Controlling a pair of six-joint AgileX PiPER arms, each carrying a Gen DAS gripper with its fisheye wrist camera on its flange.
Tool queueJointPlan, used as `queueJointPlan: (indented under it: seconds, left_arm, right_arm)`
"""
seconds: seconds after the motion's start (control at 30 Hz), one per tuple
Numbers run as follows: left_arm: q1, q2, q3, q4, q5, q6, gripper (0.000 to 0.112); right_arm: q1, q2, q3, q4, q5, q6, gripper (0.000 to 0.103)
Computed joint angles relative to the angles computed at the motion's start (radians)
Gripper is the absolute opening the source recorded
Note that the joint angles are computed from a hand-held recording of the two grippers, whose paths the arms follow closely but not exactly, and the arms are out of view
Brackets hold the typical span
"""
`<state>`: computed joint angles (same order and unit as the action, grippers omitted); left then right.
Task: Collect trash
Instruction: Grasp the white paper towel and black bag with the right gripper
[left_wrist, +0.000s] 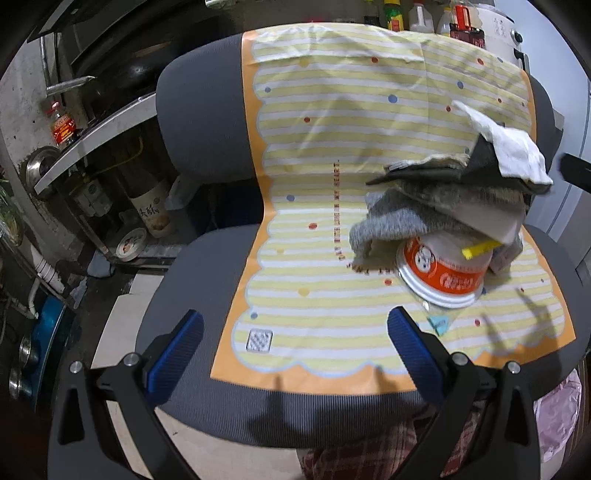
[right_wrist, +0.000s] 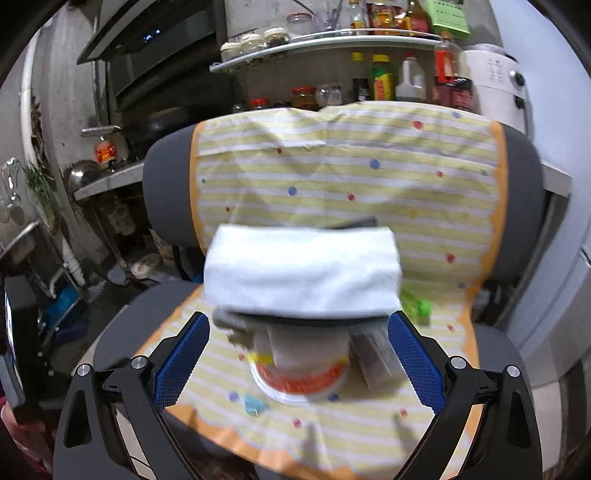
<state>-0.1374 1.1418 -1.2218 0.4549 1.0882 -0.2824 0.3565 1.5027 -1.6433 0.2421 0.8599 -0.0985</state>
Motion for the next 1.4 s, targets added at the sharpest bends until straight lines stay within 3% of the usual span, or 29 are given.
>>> queueJointPlan:
  seconds: [0.17,0.27,0.3,0.4,0.6,0.77,0.8,0.83,0.87,0.9,0.97,1.13,1.23,1.27,1.3,1.37,1.4]
  left_arm:
    - [0.051,0.035,-0.027,-0.039,-0.039,0.029,0.097]
    - [0.087,0.047,-0.024,-0.096,-0.051,0.058,0.097]
    - [0.096,0.046,-0.02,-0.107,-0.053,0.068,0.097]
    - [0.117,0.041,-0.006,-0.131,-0.053,0.09,0.097]
    - [0.118,0.016,-0.001,-0.138,-0.045,0.094,0.097]
    - [0.106,-0.009,-0.009,-0.169,-0.01,0.104,0.097]
    - [0.108,-0.011,-0.011,-0.174,-0.005,0.108,0.097]
    - [0.107,-0.013,-0.01,-0.174,-0.004,0.106,0.097]
    - [0.108,-0.014,-0.01,-0.172,-0.008,0.106,0.097]
    - [0.109,-0.014,-0.009,-0.175,-0.011,0.106,0.097]
    - [0.114,-0.006,-0.006,-0.183,-0.023,0.111,0.097]
    - [0.128,0.028,-0.005,-0.197,-0.036,0.12,0.097]
    - [0.14,0.039,-0.003,-0.208,-0.044,0.13,0.097]
    - [0.141,0.043,-0.002,-0.208,-0.046,0.129,0.097]
    - [0.145,0.05,-0.006,-0.212,-0.047,0.133,0.097]
    - [0.145,0.062,-0.008,-0.211,-0.051,0.131,0.097]
    - [0.143,0.067,-0.01,-0.209,-0.051,0.128,0.097]
  right_arm:
    - [0.003,0.137,-0.142,0.002,0.016,-0.039,0.092]
    - [0.001,0.191,-0.185,0.007,0.033,-0.057,0.086]
    - [-0.002,0.2,-0.19,0.017,0.041,-0.068,0.07]
    - [-0.012,0.207,-0.187,0.055,0.052,-0.092,0.056]
    - [0.006,0.18,-0.181,0.051,0.067,-0.118,0.0]
    - [-0.013,0.102,-0.115,0.118,0.009,-0.173,0.004]
    - [-0.022,0.096,-0.12,0.131,0.011,-0.18,0.025]
    - [-0.025,0.099,-0.137,0.111,0.018,-0.163,0.079]
    - [-0.021,0.091,-0.122,0.087,-0.015,-0.151,0.096]
    - [-0.023,0.081,-0.097,0.089,-0.061,-0.178,0.093]
    - [-0.017,0.112,-0.124,0.047,-0.064,-0.171,0.093]
    - [-0.028,0.241,-0.247,-0.029,-0.033,-0.068,0.092]
    - [-0.072,0.303,-0.302,0.022,0.014,-0.047,0.087]
    - [-0.083,0.309,-0.3,0.047,0.025,-0.056,0.08]
    - [-0.093,0.319,-0.309,0.072,0.046,-0.061,0.063]
    - [-0.121,0.333,-0.321,0.149,0.083,-0.097,0.054]
    - [-0.125,0.326,-0.313,0.167,0.082,-0.113,0.043]
